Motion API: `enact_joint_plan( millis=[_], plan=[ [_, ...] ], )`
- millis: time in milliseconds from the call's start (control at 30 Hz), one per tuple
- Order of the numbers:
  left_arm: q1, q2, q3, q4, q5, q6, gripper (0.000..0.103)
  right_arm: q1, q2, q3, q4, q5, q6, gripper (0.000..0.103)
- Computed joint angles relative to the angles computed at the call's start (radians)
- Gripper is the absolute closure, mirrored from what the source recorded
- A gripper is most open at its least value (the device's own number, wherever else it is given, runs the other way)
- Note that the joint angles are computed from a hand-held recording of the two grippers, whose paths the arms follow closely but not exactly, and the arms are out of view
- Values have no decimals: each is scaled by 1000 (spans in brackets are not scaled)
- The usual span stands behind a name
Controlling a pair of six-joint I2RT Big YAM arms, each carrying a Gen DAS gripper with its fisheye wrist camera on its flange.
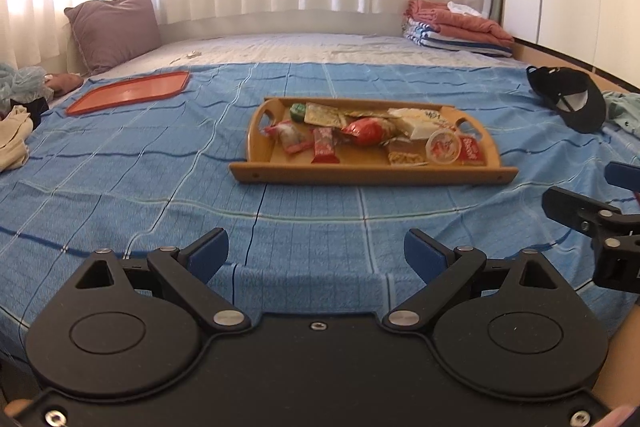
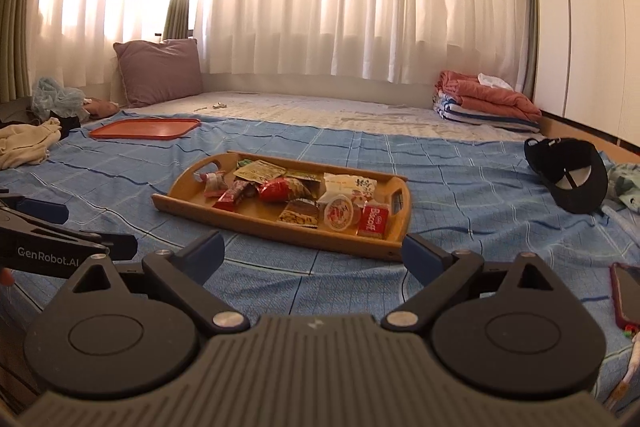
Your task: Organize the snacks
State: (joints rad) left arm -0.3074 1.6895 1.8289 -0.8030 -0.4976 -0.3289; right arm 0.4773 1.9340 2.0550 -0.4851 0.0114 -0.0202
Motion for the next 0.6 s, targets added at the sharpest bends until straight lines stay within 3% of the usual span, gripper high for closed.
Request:
enact_joint_plan(
  millis=[600],
  plan=[
    [5,28,-68,34,-23,-24,8,4,31,-58,-2,42,36,3]
  ],
)
